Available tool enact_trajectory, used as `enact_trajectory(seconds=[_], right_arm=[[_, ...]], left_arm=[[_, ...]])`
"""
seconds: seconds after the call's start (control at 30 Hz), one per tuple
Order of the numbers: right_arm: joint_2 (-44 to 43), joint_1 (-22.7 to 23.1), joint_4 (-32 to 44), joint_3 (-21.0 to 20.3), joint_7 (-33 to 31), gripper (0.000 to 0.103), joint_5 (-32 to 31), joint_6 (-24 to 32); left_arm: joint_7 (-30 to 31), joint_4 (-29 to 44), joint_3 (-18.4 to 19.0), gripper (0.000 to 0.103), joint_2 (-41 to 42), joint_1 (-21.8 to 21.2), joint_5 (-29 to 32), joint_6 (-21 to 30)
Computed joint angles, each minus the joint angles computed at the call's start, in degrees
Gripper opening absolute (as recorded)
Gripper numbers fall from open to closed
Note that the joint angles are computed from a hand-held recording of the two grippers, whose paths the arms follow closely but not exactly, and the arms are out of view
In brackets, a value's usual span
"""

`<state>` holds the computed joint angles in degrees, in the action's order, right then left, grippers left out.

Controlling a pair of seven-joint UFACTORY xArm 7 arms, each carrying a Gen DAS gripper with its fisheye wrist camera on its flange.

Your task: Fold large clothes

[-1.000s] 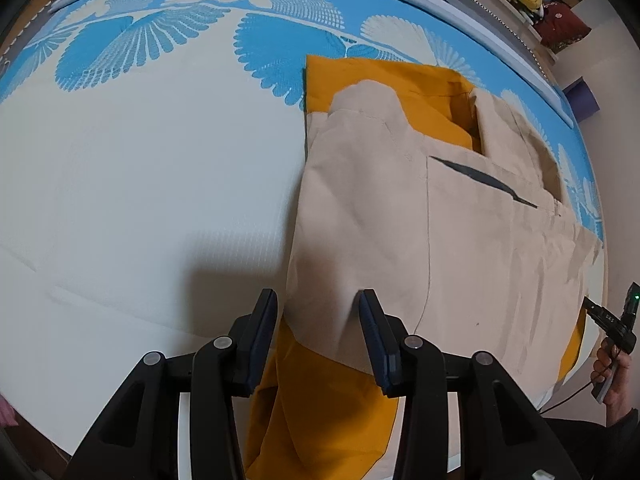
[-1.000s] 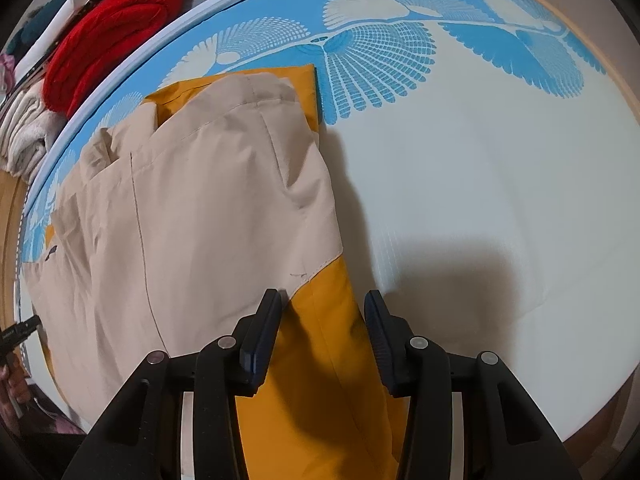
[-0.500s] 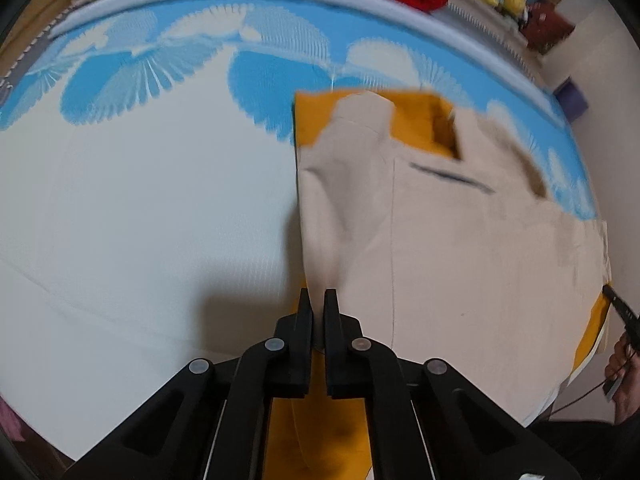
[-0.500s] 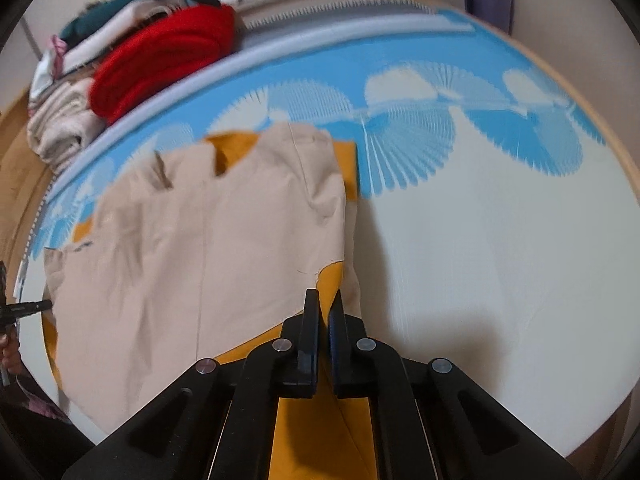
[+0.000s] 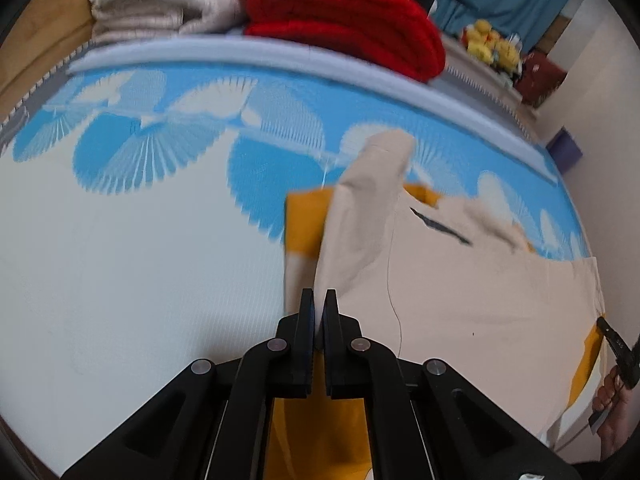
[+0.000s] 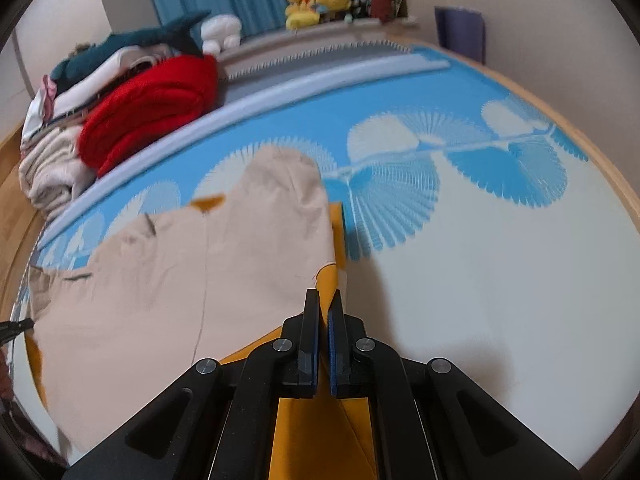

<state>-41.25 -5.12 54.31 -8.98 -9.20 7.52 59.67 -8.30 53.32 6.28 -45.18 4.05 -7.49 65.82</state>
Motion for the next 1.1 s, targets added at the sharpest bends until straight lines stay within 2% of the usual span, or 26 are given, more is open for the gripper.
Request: enact_trajectory(seconds=[0.2, 0.3, 0.37, 0.43, 0.5, 0.53, 0.6, 0.67, 0.73, 0.77, 0.83, 0.9, 0.93, 0.97, 1.0, 1.03, 1.1], right_arm=[[0.4, -0.4, -1.4, 4.0, 4.2, 0.003, -1.1, -14.1], [2.9, -0.3, -0.9, 5.5, 6.6, 0.003, -2.7, -17.8], [6.3, -0.6, 0.5, 6.1, 7.9, 0.003, -4.1, -16.7], [10.9, -1.3, 2.4, 6.8, 9.4, 0.003, -6.3, -11.8], [15.6, -1.3, 3.9, 6.6, 10.6, 0.003, -7.1, -6.5], [16.4, -1.3, 3.9, 6.5, 11.3, 0.003, -7.2, -5.6], [16.3, -1.2, 3.6, 6.4, 12.8, 0.003, -7.1, -7.5], [14.3, -0.6, 2.4, 6.0, 12.8, 0.003, -6.2, -13.3], [13.3, -0.4, 1.2, 6.3, 12.5, 0.003, -6.9, -17.3], [13.8, -0.8, 1.1, 7.0, 12.9, 0.003, -8.2, -16.2], [17.3, -0.9, 3.1, 7.2, 12.9, 0.004, -9.5, -10.2], [19.1, -1.5, 4.1, 7.6, 14.1, 0.009, -11.3, -5.8], [18.6, -1.9, 4.0, 7.8, 14.6, 0.011, -12.6, -6.2], [17.3, -2.2, 3.8, 8.1, 15.1, 0.017, -14.2, -7.5], [15.3, -2.5, 3.2, 8.4, 15.5, 0.017, -15.8, -9.9], [13.5, -2.7, 2.6, 8.7, 15.5, 0.019, -17.0, -11.9], [9.4, -0.1, 1.2, 6.7, 10.7, 0.019, -14.9, -14.9]], left_arm=[[-1.7, 0.6, -0.5, 0.003, 3.9, 0.5, -0.2, -9.7], [-2.1, 0.5, 0.2, 0.003, 6.8, 0.4, -0.8, -12.5], [-1.7, 1.4, 0.6, 0.003, 11.3, 0.3, -0.5, -9.2], [-1.4, 1.9, 0.5, 0.003, 15.3, 0.4, -0.2, -5.1], [-1.5, 1.8, -0.3, 0.003, 16.9, 0.8, 0.2, -4.9], [-1.7, 1.9, -0.9, 0.003, 16.9, 1.1, 0.6, -6.8], [-2.4, 1.5, -1.4, 0.003, 15.7, 1.6, 1.0, -11.1], [-3.4, 0.3, -1.4, 0.003, 14.6, 2.0, 0.8, -15.3], [-4.4, 0.5, -2.4, 0.003, 15.8, 2.4, 2.6, -12.7], [-3.8, 1.1, -1.9, 0.003, 17.2, 1.8, 2.3, -9.7], [-4.3, 2.7, -1.6, 0.012, 19.2, 1.9, 2.1, -4.5], [-5.1, 3.7, -2.2, 0.013, 18.3, 2.6, 3.8, -4.2], [-4.9, 4.3, -2.9, 0.015, 17.0, 2.8, 5.6, -5.1], [-4.1, 4.6, -3.7, 0.019, 15.5, 2.9, 7.8, -6.4], [-2.4, 4.3, -3.9, 0.026, 14.0, 2.4, 8.7, -7.9], [1.4, 3.7, -3.0, 0.03, 12.1, 0.6, 8.0, -9.6], [9.8, 3.9, 0.1, 0.031, 11.0, -3.6, 2.1, -7.0]])
